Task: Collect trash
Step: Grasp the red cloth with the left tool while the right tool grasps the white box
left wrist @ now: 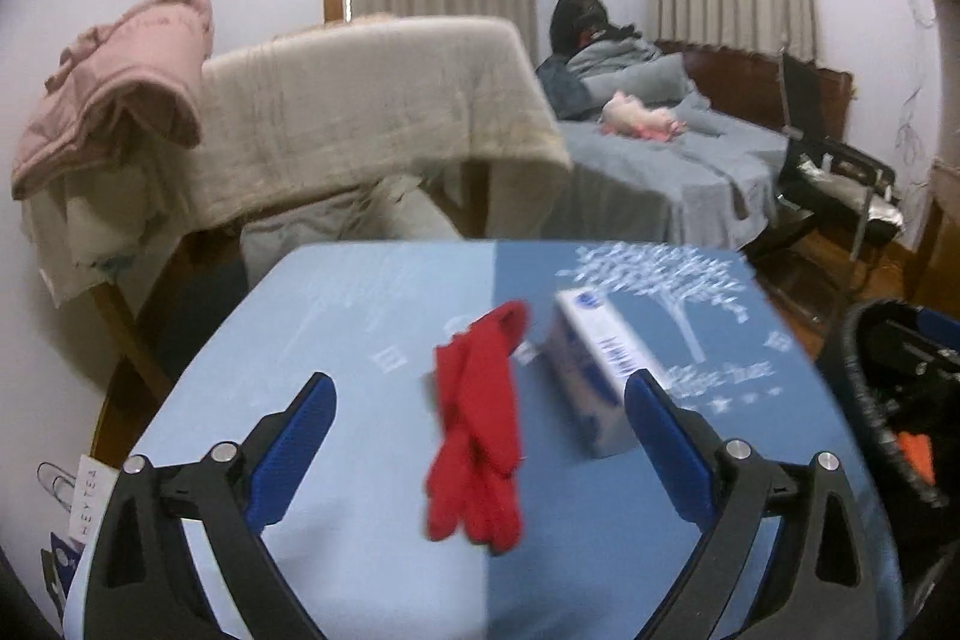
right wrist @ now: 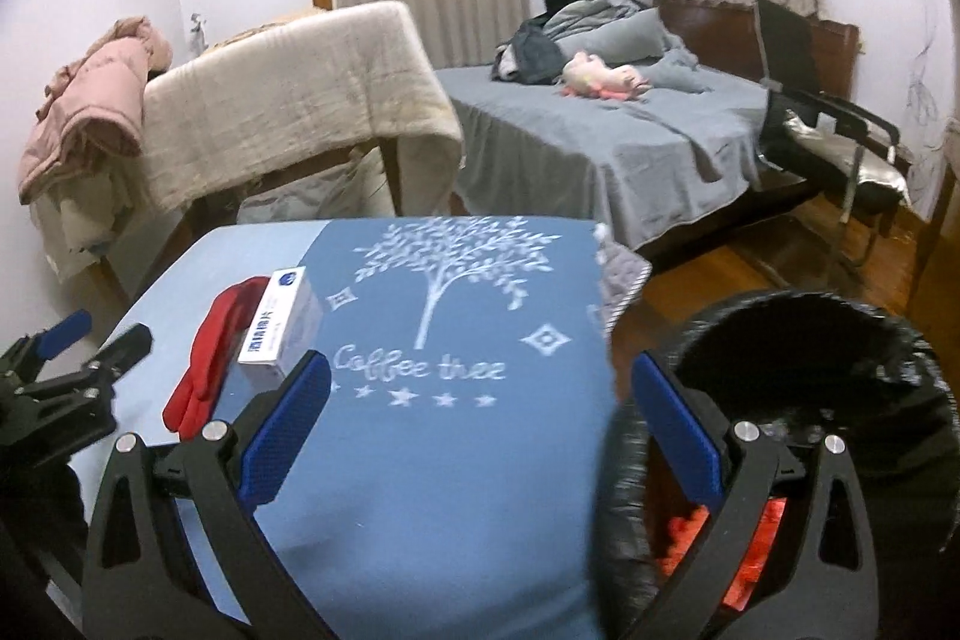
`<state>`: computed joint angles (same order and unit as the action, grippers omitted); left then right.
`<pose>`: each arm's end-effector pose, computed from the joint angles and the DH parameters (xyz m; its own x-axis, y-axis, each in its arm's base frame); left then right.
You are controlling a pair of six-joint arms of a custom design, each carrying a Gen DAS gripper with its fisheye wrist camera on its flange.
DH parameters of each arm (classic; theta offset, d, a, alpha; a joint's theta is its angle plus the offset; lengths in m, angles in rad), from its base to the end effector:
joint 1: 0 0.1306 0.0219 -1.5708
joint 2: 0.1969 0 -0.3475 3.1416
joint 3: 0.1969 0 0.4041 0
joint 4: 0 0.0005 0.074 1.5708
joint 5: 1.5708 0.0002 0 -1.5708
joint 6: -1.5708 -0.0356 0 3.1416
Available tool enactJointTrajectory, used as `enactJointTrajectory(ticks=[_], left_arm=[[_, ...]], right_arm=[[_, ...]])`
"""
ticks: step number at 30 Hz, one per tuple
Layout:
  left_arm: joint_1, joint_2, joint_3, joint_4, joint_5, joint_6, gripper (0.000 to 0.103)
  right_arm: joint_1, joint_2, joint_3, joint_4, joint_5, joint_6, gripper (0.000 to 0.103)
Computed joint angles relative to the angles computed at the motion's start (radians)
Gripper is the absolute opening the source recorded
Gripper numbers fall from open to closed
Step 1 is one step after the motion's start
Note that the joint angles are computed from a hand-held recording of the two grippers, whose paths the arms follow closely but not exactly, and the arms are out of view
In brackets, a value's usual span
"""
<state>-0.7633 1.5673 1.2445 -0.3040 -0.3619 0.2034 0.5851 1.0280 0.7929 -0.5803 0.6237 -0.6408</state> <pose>0.4121 -0.3775 0.2803 -0.5038 0.2206 -0.8352 0.3447 0.9379 0.0398 0.3181 0.1852 0.2883 -0.5550 0.2145 -0.8038 0.2711 0.9601 0.0690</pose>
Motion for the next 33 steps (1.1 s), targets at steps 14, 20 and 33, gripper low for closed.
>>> enactJointTrajectory(ticks=[14,20,33], left_arm=[[0.076,0.203,0.173,-0.121,0.125,0.064,0.069],[0.088,0.266,0.25,-0.212,0.187,0.072,0.052],[0.102,0.22,0.2,-0.151,0.229,0.076,0.01]], right_arm=[[-0.039,0.203,0.092,0.084,-0.094,0.06,0.097],[-0.051,0.232,0.105,0.099,-0.117,0.066,0.097],[-0.039,0.264,0.14,0.112,-0.141,0.067,0.098]])
